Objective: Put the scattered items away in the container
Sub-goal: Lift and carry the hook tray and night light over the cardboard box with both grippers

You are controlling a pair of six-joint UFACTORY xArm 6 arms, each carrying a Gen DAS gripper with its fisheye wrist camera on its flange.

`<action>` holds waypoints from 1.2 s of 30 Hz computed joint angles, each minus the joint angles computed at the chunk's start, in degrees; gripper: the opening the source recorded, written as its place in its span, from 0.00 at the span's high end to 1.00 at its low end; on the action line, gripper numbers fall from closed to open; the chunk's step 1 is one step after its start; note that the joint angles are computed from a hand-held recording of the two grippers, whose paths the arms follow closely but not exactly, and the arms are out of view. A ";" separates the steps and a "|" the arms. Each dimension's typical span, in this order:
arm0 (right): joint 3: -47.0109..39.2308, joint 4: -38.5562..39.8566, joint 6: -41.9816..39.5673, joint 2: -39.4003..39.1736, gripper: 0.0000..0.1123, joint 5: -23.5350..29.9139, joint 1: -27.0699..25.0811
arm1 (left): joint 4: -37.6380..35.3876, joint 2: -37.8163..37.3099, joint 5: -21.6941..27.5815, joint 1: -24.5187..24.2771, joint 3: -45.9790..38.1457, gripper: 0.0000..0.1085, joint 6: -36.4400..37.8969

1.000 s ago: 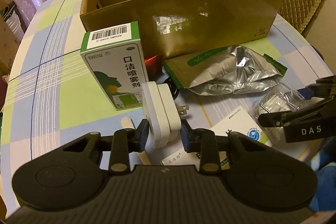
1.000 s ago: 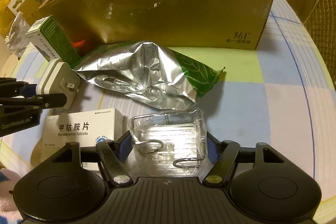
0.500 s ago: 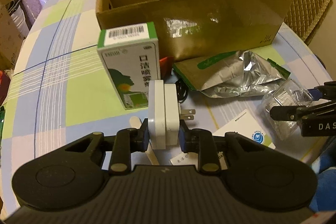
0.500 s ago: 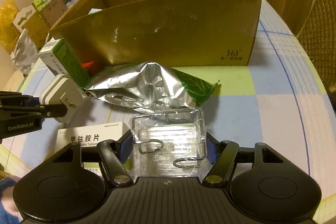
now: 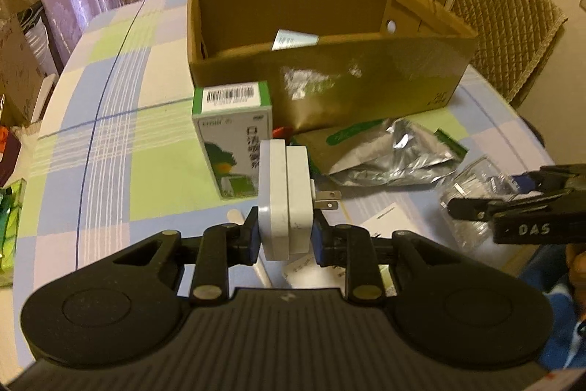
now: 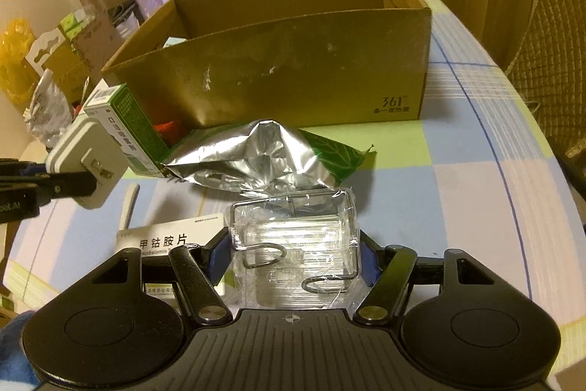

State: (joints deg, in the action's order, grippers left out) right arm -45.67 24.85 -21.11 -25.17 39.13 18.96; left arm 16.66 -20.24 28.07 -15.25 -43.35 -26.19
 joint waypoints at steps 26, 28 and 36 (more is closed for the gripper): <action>-26.22 0.76 -5.28 16.04 0.42 -1.40 -0.56 | 3.52 10.22 0.95 -0.91 -19.85 0.79 2.21; -27.64 0.48 -5.76 17.51 0.42 -1.34 -0.44 | 3.39 11.41 0.92 -0.58 -21.26 0.79 2.68; -33.31 -0.30 -5.71 23.25 0.42 -0.98 -0.10 | 0.47 16.65 0.55 1.33 -26.23 0.79 4.09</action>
State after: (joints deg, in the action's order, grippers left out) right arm -78.99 24.55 -26.82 -1.92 38.15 18.87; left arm 17.12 -3.58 28.62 -13.92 -69.58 -22.10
